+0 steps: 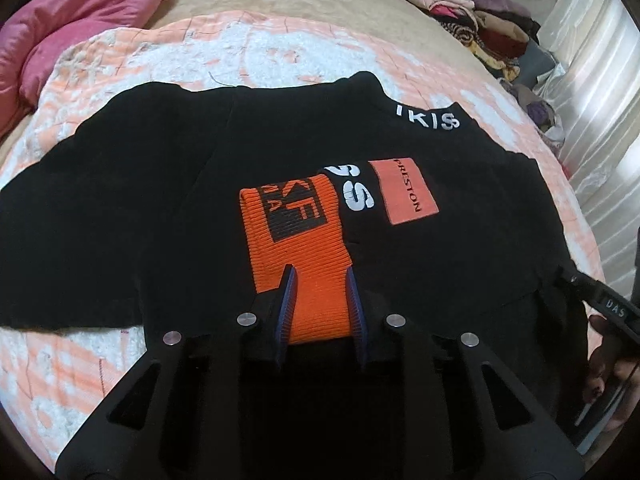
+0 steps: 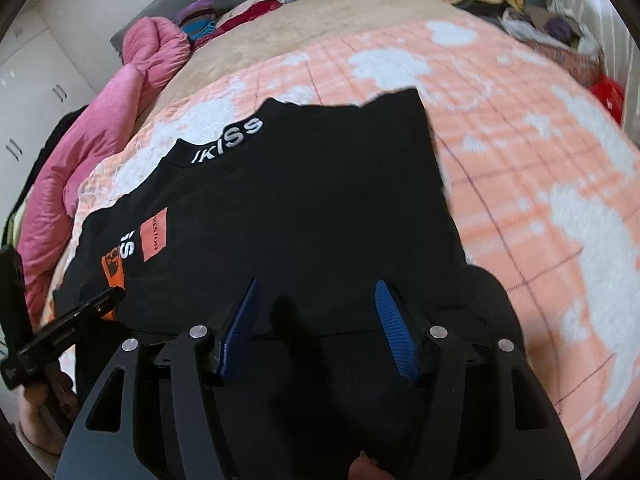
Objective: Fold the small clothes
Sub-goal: 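Lower the orange cuff onto the sweatshirt body and open the right gripper, then move the left tool to the other sleeve's orange cuff and grasp it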
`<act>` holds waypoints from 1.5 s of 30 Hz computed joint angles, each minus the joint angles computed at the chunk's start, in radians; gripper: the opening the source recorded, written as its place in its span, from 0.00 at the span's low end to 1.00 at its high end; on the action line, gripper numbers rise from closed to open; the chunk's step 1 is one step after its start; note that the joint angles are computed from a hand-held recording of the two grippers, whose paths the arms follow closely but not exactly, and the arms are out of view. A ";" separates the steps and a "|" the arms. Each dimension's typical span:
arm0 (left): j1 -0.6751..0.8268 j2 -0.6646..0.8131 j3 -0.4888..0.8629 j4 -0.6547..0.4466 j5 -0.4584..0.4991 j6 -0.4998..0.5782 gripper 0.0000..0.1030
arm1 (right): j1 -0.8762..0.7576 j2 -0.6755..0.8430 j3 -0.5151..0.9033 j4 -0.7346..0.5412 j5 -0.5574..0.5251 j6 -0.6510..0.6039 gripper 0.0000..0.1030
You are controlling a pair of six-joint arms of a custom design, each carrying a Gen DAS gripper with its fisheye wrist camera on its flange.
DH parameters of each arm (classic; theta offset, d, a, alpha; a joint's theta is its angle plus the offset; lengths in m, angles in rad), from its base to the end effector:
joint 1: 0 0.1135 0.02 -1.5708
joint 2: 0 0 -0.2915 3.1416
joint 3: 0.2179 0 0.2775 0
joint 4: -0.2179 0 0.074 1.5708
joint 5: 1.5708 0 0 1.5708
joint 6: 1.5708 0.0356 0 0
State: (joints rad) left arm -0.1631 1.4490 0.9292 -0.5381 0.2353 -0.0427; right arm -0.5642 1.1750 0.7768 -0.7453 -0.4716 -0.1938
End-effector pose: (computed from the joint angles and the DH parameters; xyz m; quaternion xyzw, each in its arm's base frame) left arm 0.2975 -0.0574 0.2257 0.0875 0.9571 -0.1388 0.2389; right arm 0.1983 -0.1063 0.2365 0.1263 0.9431 0.1358 0.2760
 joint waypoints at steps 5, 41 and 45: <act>0.007 -0.013 0.006 -0.018 -0.004 0.001 0.19 | -0.024 -0.100 -0.006 -0.035 -0.038 -0.019 0.68; 0.415 -0.315 -0.033 -0.166 0.076 0.105 0.91 | 0.555 -0.445 0.060 -0.089 0.224 0.297 0.96; 0.494 -0.312 -0.032 -0.172 0.110 0.133 0.91 | 0.687 -0.436 0.066 -0.071 0.306 0.357 0.96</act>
State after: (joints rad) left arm 0.3304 1.1375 0.8975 -0.7103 0.3453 0.0898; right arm 0.1232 0.7390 0.8429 -0.8158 -0.1654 0.1634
